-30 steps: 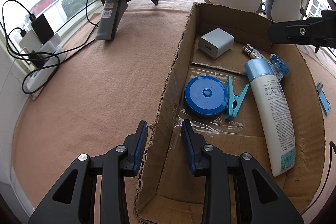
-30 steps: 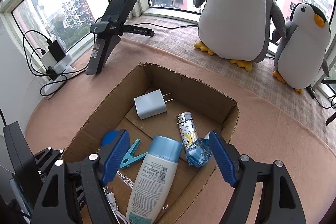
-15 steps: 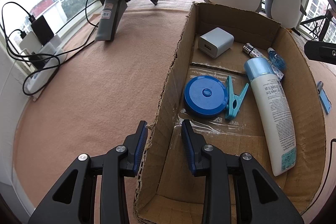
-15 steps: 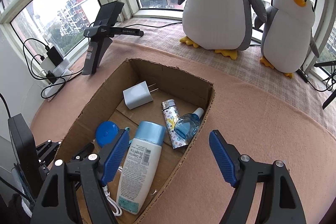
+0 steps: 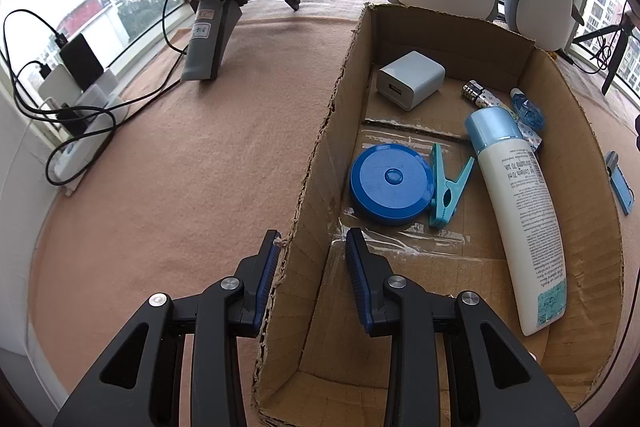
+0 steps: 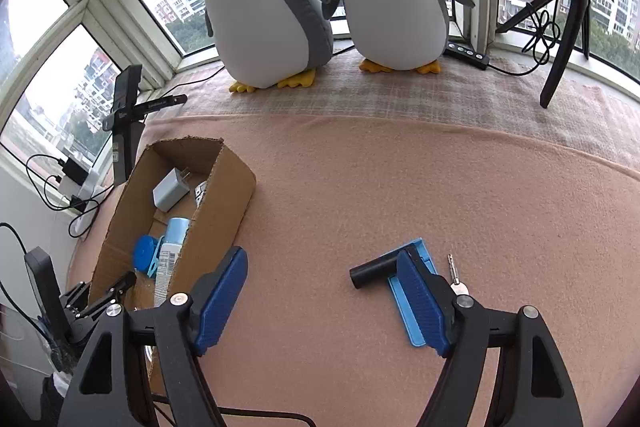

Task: Organize rigid objects
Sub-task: 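Move the right gripper to the black cylinder and grasp it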

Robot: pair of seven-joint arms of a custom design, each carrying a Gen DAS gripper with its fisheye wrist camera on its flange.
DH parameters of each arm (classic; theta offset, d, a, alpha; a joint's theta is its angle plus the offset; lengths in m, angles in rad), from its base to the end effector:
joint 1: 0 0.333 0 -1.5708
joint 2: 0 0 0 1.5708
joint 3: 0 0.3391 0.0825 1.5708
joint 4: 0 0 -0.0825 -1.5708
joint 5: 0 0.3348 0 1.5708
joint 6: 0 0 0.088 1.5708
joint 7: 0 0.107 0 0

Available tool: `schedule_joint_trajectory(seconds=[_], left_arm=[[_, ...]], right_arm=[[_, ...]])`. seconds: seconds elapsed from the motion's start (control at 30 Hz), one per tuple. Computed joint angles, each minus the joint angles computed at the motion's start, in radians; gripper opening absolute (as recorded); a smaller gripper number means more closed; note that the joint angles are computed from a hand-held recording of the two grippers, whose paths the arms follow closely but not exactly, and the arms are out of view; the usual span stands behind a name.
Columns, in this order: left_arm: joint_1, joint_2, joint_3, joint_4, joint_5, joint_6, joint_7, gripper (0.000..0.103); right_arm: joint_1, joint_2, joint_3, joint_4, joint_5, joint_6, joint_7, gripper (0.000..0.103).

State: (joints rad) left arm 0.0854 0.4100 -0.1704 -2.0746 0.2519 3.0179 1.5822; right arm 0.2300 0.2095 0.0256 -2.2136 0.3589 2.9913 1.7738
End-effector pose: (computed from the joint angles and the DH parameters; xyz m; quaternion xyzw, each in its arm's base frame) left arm 0.6061 -0.0605 0.3520 -0.5697 0.7768 -0.1841 0.1950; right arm 0.5503 0.1173 0.4039 -0.5729 0.7681 -0.0795 0.2749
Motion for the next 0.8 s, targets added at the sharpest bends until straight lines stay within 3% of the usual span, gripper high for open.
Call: schedule_joint_trajectory(seconds=[0.07, 0.13, 0.4, 0.8], left_arm=[[0.0, 0.0, 0.0, 0.0, 0.001, 0.0, -0.001, 0.031], [0.0, 0.0, 0.0, 0.001, 0.001, -0.001, -0.002, 0.031], [0.003, 0.001, -0.002, 0.001, 0.001, -0.001, 0.0, 0.031], [0.002, 0.001, 0.0, 0.002, 0.003, 0.0, -0.001, 0.031]], right_arm=[[-0.065, 0.008, 0.05, 0.009, 0.105, -0.017, -0.075, 0.041], [-0.112, 0.022, 0.087, 0.025, 0.209, -0.032, -0.15, 0.035], [-0.109, 0.086, 0.051, 0.076, 0.269, -0.074, -0.185, 0.035], [-0.114, 0.113, 0.064, 0.104, 0.302, -0.129, -0.232, 0.035]])
